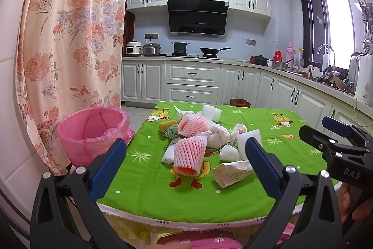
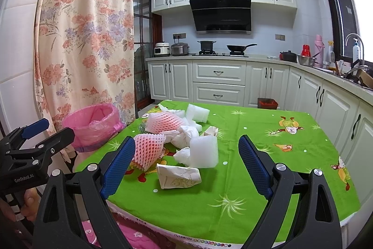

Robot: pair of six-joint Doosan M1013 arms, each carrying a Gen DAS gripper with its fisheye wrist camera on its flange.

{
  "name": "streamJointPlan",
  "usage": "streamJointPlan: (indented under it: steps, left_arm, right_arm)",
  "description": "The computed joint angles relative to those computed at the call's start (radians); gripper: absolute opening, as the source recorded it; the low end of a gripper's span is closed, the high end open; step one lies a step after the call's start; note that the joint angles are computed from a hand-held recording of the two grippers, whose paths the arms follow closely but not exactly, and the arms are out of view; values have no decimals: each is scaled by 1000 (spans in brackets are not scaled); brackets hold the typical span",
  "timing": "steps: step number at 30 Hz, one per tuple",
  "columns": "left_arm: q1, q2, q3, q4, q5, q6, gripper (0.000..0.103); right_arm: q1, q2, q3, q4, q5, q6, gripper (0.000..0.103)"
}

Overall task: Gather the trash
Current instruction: 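Grasp the pink foam fruit net with the left gripper while the right grasps a white foam block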

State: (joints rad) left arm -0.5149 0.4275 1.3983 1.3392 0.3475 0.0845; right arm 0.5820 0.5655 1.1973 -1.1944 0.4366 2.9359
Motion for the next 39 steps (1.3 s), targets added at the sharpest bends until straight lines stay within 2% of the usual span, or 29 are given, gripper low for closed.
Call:
streamJointPlan:
  steps: [11,17,18,21,23,24,25,28,31,34,37,39]
  left_arm:
    - [0,8,-10,-55,6,54,99]
    - [6,12,-13,-67,6,48,99]
    - [10,14,-15,-88,3,64,99]
    - [28,35,-47,-281,14,209,99]
    - [50,56,-83,-501,29,383,99]
    - [62,70,-99,-583,38,437,99]
    - [69,79,-110,-612,51,452,99]
    - [75,114,-142,-537,99,394,98]
    - [93,152,-177,-584,89,449,98]
    - [103,188,-198,-552,63,382,98]
    - [110,214,-220,-649,61,442,98]
    - [110,222,-226,-668,55,470,98]
  right_arm:
    - [-7,-2,13,12,-26,7,84]
    - [-11,9,7,7,-10,16,84]
    - [-13,13,2,35,-9,-11,84]
    - [-22,32,-21,149,-11,-122,84]
    - [-28,50,-42,228,3,-202,84]
    - [-33,59,-51,277,-5,-248,84]
    - [-37,67,-60,322,-10,-292,84]
    - [-46,105,-103,448,9,-425,84]
    - [-55,148,-153,536,22,-524,84]
    - [-69,183,-194,658,23,-633,84]
    - [-77,211,-231,740,55,-714,84]
    - [-86,229,-256,809,81,-775,84]
